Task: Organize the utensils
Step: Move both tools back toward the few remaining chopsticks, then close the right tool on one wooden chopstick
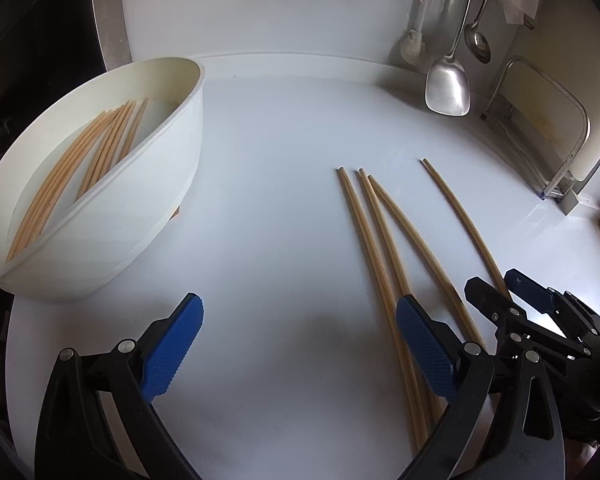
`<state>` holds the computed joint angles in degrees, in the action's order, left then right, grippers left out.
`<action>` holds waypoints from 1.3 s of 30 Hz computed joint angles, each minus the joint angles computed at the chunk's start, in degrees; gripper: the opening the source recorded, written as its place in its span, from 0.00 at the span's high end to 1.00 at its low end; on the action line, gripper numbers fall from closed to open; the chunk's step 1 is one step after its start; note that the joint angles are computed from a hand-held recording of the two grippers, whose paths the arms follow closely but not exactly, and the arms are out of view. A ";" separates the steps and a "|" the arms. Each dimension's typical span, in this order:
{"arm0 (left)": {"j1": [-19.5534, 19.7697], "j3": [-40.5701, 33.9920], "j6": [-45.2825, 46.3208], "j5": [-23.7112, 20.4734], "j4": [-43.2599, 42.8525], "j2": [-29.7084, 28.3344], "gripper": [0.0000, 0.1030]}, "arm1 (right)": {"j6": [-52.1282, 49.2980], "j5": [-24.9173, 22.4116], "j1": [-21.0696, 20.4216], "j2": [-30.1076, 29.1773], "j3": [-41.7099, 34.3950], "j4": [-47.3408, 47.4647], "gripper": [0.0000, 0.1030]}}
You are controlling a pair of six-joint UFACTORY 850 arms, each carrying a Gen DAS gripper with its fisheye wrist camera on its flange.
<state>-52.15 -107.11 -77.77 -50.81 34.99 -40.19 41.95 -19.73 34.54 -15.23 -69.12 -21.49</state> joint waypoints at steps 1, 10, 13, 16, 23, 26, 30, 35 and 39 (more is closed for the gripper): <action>0.02 -0.54 0.32 -0.30 -0.20 -0.42 0.07 | -1.09 0.23 -0.25 0.07 0.05 1.16 0.45; 0.35 -3.92 1.09 -2.15 -0.62 -3.20 0.07 | -0.45 0.16 -1.65 0.70 0.60 0.59 0.45; 0.41 -5.09 1.87 -2.79 -0.95 -4.11 0.07 | 0.42 -0.32 -1.69 0.52 0.42 -1.01 0.45; 0.53 -5.72 2.32 -2.89 -1.76 -4.52 0.07 | 0.46 -0.20 -1.82 0.51 0.49 -1.24 0.45; 0.33 -7.80 4.44 -4.72 -2.76 -6.08 0.07 | 2.91 -0.67 -1.71 0.54 0.70 -4.55 0.45; 0.30 -6.76 4.23 -4.43 -3.65 -5.60 0.07 | 3.77 -0.97 -1.62 0.66 0.89 -5.99 0.45; -0.08 -5.82 4.33 -4.32 -3.41 -5.14 0.07 | 4.95 -1.47 -1.44 0.46 0.68 -7.65 0.45; -0.21 -4.57 3.11 -4.78 -2.86 -4.32 0.05 | 7.46 -3.08 -0.76 0.13 0.44 -11.82 0.45; -0.42 -4.43 3.23 -5.30 -2.07 -4.22 0.07 | 7.46 -3.90 -0.37 0.04 0.40 -13.25 0.45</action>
<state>-52.57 -111.55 -74.54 -56.11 32.92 -44.41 49.41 -23.63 34.17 -15.19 -68.72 -34.73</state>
